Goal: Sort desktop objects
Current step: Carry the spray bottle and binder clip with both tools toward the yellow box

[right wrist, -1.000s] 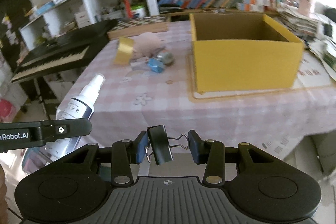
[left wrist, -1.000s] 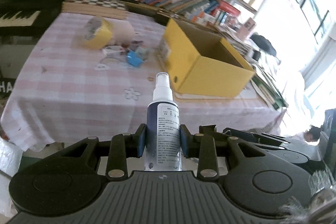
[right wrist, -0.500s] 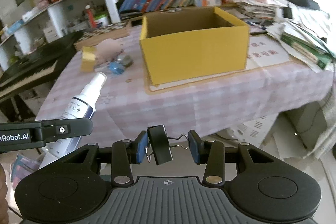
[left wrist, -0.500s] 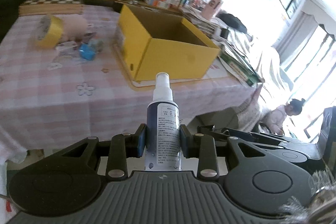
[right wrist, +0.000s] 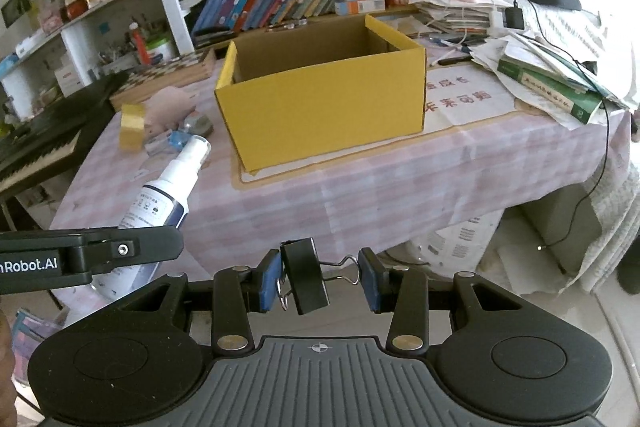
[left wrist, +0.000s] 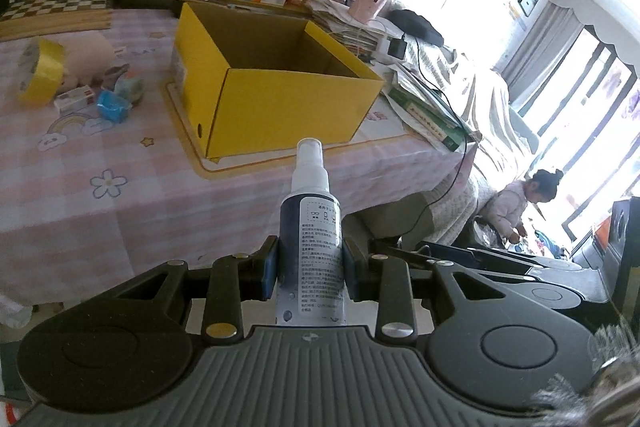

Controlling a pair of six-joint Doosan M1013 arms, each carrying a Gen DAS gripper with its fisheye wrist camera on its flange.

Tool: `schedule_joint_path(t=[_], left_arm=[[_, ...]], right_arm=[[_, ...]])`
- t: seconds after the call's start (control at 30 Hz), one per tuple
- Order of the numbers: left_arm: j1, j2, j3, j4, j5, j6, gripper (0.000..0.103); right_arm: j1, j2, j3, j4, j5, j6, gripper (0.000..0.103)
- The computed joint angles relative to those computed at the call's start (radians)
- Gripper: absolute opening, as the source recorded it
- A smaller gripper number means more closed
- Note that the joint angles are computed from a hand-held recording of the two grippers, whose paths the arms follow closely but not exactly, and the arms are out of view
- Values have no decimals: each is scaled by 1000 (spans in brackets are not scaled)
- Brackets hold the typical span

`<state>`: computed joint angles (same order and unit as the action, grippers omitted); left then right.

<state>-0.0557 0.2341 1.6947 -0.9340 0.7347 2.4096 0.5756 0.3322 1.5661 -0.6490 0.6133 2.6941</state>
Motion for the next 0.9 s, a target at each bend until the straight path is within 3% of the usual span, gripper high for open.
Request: schedule_joint_path(t=[0.9], left_arm=[[-101,93,-129,53,-44,-94,30]], right_arm=[[-123,29,-51,163,-71,-291,41]])
